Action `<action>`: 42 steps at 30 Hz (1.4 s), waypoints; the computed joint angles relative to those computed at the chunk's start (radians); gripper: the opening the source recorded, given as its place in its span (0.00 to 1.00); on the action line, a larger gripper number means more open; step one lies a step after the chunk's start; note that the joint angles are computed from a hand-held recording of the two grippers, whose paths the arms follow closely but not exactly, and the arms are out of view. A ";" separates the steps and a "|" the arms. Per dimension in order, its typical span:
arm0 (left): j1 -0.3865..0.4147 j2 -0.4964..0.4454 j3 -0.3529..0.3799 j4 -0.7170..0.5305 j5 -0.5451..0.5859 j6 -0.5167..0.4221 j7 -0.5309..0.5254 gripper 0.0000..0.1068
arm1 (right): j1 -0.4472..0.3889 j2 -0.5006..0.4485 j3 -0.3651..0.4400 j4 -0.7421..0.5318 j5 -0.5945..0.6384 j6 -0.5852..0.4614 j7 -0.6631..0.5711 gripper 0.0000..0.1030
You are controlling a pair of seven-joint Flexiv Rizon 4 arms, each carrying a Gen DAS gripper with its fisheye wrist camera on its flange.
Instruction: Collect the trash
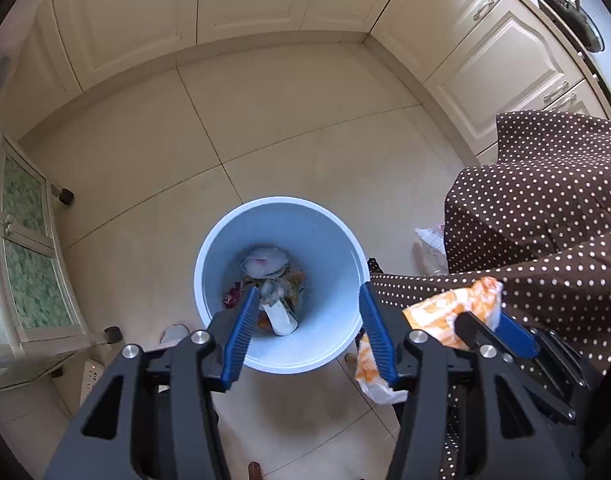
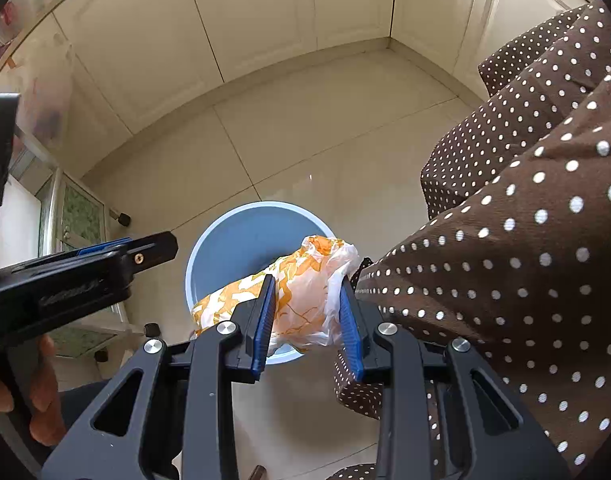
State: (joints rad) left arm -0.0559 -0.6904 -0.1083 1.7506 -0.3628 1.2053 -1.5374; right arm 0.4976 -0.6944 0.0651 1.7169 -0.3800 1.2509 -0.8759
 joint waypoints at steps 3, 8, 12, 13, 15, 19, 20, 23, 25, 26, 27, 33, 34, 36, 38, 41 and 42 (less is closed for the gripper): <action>0.033 0.015 -0.044 0.032 -0.035 0.014 0.031 0.48 | -0.003 -0.006 0.007 -0.009 0.003 -0.004 -0.008 0.28; 0.037 0.032 -0.054 0.055 -0.061 0.037 0.048 0.48 | -0.008 -0.016 0.018 -0.028 0.013 -0.008 -0.030 0.29; 0.033 0.038 -0.044 0.065 -0.064 0.047 0.046 0.48 | 0.001 -0.027 0.008 -0.042 0.011 -0.004 -0.032 0.29; 0.032 0.040 -0.039 0.066 -0.064 0.047 0.041 0.48 | 0.002 -0.030 0.007 -0.047 0.011 -0.004 -0.032 0.30; 0.034 0.038 -0.042 0.067 -0.071 0.054 0.036 0.48 | 0.008 -0.034 0.000 -0.055 0.007 -0.003 -0.028 0.31; 0.037 0.043 -0.044 0.065 -0.073 0.054 0.038 0.48 | 0.006 -0.031 0.003 -0.068 0.011 0.005 -0.032 0.37; 0.038 0.045 -0.046 0.067 -0.075 0.056 0.040 0.48 | 0.008 -0.029 0.001 -0.072 0.011 0.000 -0.029 0.38; 0.068 0.060 -0.090 0.086 -0.115 0.069 0.065 0.48 | 0.007 -0.014 0.000 -0.068 0.012 -0.009 -0.024 0.40; 0.071 0.073 -0.098 0.095 -0.129 0.081 0.077 0.48 | -0.001 -0.001 0.006 -0.057 0.019 -0.005 -0.024 0.43; 0.068 0.081 -0.097 0.099 -0.131 0.085 0.079 0.48 | -0.002 0.004 0.005 -0.054 0.019 -0.003 -0.023 0.44; 0.069 0.091 -0.101 0.107 -0.138 0.093 0.082 0.48 | 0.001 0.014 0.000 -0.043 0.015 0.005 -0.019 0.46; 0.067 0.171 -0.120 0.168 -0.168 0.132 0.126 0.48 | 0.043 0.109 -0.058 0.046 -0.057 0.020 0.031 0.47; 0.054 0.186 -0.105 0.174 -0.159 0.135 0.123 0.48 | 0.049 0.130 -0.069 0.067 -0.077 0.024 0.046 0.49; 0.023 0.237 -0.072 0.199 -0.127 0.147 0.115 0.49 | 0.062 0.197 -0.080 0.122 -0.118 0.001 0.080 0.53; 0.014 0.289 -0.075 0.237 -0.121 0.177 0.130 0.53 | 0.081 0.279 -0.106 0.201 -0.204 0.008 0.144 0.55; 0.008 0.372 -0.093 0.297 -0.132 0.225 0.174 0.57 | 0.107 0.414 -0.151 0.322 -0.388 0.008 0.284 0.58; 0.000 0.402 -0.095 0.313 -0.135 0.234 0.186 0.57 | 0.105 0.460 -0.154 0.356 -0.440 0.001 0.330 0.58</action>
